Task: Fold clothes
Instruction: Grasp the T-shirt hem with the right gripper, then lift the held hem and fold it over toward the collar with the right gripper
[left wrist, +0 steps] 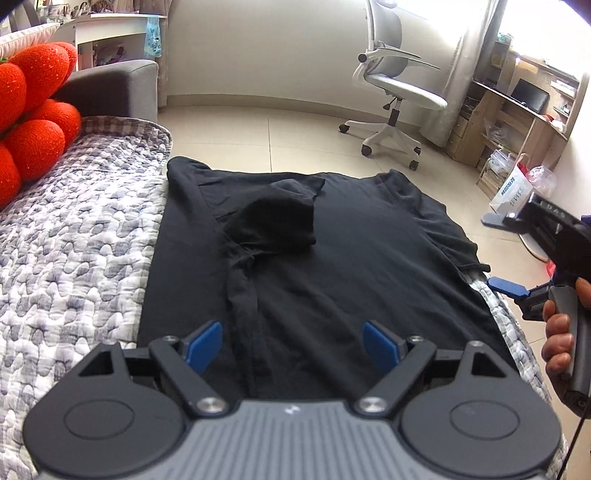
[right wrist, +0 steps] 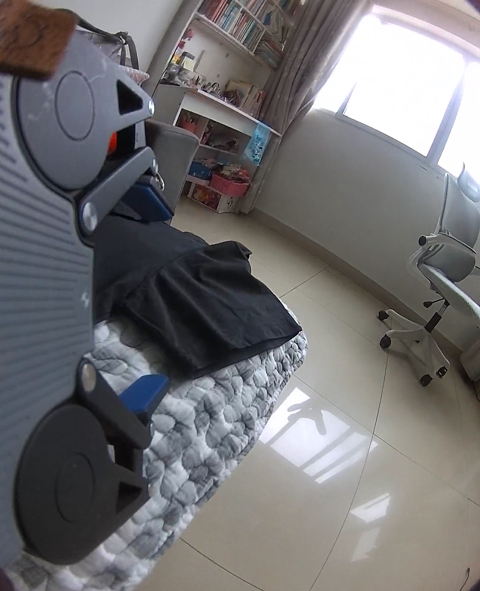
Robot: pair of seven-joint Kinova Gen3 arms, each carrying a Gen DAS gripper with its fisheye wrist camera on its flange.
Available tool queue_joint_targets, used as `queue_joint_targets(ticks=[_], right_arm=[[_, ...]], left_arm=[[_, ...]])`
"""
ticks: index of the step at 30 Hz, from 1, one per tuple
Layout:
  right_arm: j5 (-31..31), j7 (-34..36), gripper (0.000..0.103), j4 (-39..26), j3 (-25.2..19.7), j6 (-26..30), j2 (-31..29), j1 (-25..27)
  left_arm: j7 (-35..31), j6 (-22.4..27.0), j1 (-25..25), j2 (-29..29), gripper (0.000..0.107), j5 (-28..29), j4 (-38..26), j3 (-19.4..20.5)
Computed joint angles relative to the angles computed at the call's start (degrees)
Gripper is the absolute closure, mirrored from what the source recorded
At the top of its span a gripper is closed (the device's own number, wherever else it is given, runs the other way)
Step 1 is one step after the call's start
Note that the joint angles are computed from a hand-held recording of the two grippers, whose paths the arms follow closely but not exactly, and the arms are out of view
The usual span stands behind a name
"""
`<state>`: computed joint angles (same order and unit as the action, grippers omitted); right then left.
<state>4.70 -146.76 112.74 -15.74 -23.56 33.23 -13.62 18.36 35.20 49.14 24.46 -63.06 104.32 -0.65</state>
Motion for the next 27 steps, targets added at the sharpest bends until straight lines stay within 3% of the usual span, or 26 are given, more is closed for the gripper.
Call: queue_joint_targets(ticks=[4,7,8,9,13,19,22,27], right_arm=[[-9.1,5.7,0.025,-1.6,6.6,1.3,0.0,-7.4],[-16.1,10.6,0.059,-3.9,11.7,4.2,0.3,-12.7],[-18.5,12.4,0.086,-4.5,14.4,5.2,0.3,-15.2],[-20.8,14.4,0.099,-4.9,17.1,5.8,0.4,-17.8],[-28.7,22.3,0.099,-4.5,25.8,1.7,0.8,-27.6],[-34.4,36.2,0.099,-7.0,35.6,-2.6,2.4,-40.0],[-33.5,43.1,0.099,-9.9,36.5,-2.5,3.5,-42.8],[-30.4,54.8,0.099,-18.7,35.2,3.2,7.2,-44.8]], left_arm=[[2.7,-3.9,-1.8,-2.0,0.023,-0.5,2.9,-1.0],[3.4,-6.0,-3.0,-2.9,0.023,-0.8,4.1,-1.1],[3.3,-6.5,-3.3,-3.0,0.023,-0.8,4.3,-1.1],[2.8,-6.7,-3.5,-3.2,0.023,-0.6,4.4,-1.0],[4.4,-7.7,-3.7,-4.0,0.023,-1.5,5.5,-1.7],[7.0,-11.6,-6.0,-5.1,0.023,-0.6,7.3,-2.4],[11.6,-13.0,-7.5,-6.4,0.023,-2.5,9.0,-2.3],[23.3,-18.3,-0.7,-9.3,0.023,-6.5,13.5,-14.2]])
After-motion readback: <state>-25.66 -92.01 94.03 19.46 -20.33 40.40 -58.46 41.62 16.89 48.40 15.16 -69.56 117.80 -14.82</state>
